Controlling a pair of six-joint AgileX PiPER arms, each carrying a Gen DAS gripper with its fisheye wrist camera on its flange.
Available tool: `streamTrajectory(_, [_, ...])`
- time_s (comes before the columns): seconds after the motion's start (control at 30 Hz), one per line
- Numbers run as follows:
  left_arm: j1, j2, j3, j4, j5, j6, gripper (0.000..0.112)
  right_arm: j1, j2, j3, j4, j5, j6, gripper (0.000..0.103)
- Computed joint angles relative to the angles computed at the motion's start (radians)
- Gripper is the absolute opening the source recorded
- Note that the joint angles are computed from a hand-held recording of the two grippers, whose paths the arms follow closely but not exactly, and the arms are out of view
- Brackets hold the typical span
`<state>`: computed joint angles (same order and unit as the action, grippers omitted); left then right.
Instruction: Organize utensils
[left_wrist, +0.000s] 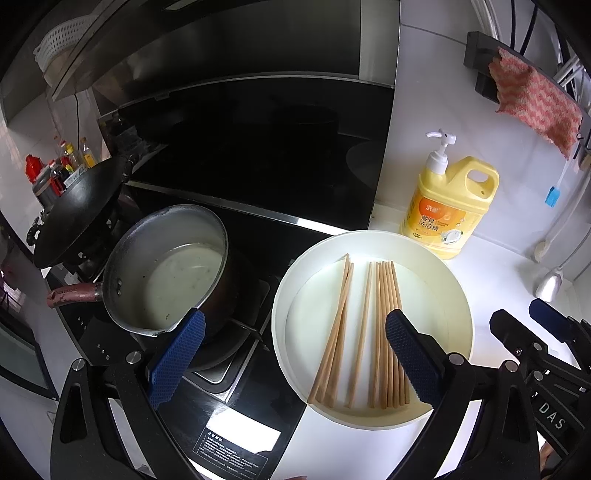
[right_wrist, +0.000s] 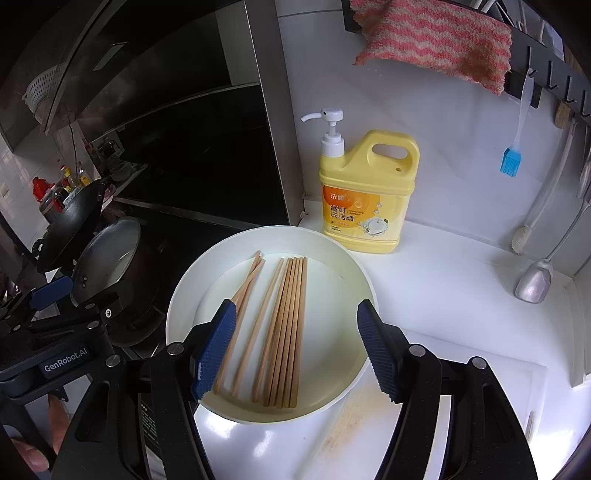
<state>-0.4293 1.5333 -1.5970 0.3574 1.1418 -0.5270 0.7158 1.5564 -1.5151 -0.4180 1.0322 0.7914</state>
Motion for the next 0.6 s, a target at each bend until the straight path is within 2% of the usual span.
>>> streamTrajectory(0.6, [0.027,0.004,-0.004,-0.046,-0.002,0.038,0.096,-0.002,0.0,-0.009,0.002,0.008,-0.006,0.065])
